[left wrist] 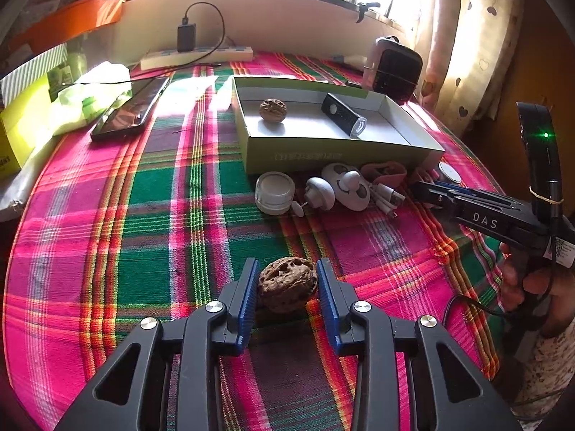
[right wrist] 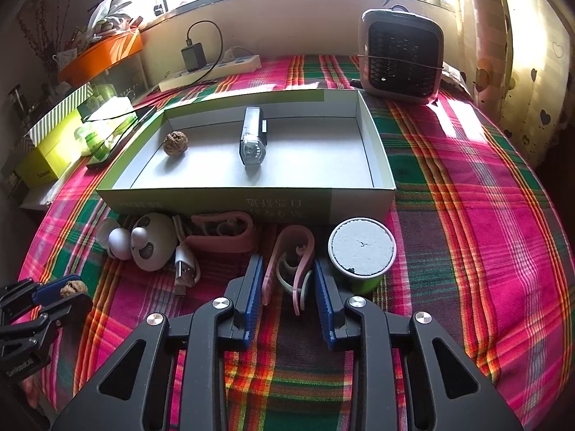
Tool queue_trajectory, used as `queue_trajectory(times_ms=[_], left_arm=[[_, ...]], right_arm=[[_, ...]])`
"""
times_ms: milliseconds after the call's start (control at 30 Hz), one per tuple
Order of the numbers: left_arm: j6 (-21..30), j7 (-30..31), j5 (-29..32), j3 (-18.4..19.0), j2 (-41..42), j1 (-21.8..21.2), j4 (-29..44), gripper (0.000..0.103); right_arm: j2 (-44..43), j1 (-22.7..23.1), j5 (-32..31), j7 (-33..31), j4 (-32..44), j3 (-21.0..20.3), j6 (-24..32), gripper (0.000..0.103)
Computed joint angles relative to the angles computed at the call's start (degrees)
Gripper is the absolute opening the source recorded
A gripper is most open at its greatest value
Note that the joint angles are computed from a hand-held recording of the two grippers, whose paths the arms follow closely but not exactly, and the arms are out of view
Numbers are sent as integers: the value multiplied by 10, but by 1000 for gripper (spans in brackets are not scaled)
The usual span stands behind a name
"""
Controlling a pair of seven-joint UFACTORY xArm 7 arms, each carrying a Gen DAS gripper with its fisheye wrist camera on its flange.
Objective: Organize objects
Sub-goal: 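Close the left tool on the walnut while the right tool grips the pink clip, then carry the walnut in the left tool and the pink clip in the right tool into the box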
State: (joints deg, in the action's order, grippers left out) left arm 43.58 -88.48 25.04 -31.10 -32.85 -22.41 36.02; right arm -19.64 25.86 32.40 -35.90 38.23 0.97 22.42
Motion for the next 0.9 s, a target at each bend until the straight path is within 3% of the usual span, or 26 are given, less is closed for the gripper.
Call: queue_trajectory(times_ms=[900], left_arm=[[1, 6, 6, 2, 6, 1, 10, 30]], right_arm=[[-9, 5, 10, -11, -5, -2, 8, 25]])
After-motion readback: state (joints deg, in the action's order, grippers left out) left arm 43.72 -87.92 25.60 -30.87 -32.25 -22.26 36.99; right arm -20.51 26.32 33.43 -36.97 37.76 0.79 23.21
